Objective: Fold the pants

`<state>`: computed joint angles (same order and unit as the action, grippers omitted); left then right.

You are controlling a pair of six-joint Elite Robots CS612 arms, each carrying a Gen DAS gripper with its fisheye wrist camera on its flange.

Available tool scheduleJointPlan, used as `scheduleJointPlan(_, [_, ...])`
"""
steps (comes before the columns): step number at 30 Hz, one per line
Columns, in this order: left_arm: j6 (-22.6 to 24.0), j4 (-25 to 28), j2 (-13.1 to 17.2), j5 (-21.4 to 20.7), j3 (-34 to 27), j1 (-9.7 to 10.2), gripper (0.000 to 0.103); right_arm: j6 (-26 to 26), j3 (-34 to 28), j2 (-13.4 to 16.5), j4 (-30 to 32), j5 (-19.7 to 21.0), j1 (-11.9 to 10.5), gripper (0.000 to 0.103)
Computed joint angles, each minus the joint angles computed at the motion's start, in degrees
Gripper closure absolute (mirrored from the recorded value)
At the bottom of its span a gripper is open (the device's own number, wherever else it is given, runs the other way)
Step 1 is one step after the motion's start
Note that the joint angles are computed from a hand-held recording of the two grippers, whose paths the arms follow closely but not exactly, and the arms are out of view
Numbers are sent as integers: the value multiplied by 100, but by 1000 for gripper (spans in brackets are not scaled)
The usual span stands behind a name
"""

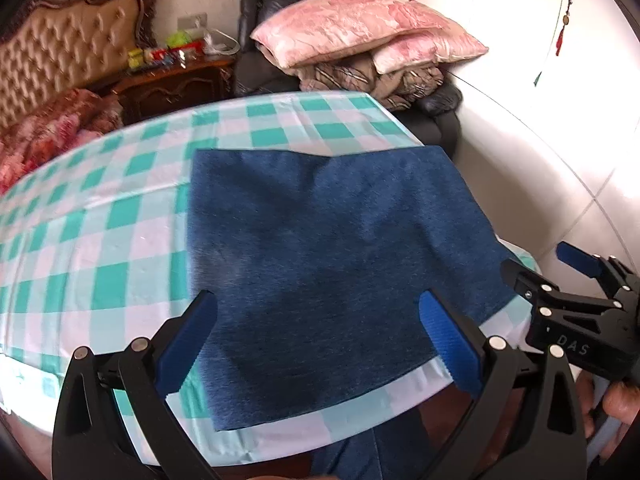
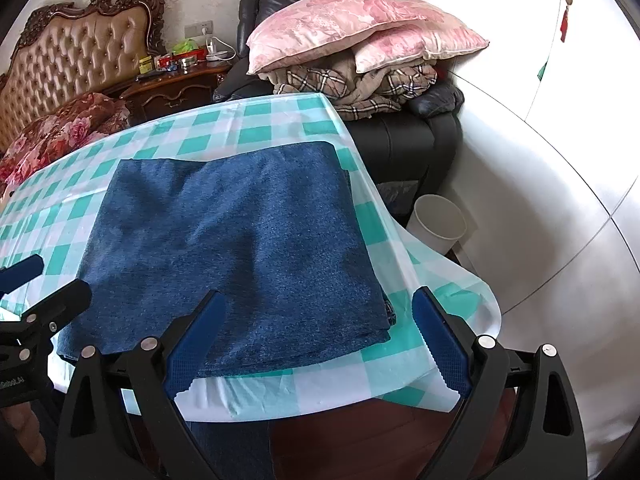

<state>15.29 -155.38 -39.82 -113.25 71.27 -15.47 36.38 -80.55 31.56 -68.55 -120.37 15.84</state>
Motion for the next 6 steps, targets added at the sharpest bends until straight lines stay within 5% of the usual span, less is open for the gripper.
scheduleJointPlan(4, [-291,-324,99,-125,-132,267,2,212,7,31,-157,-35,-26,10])
scheduleJointPlan(6, [-825,-745,187,322,-202,540,2,395,22,55,-251,-35,-63,10])
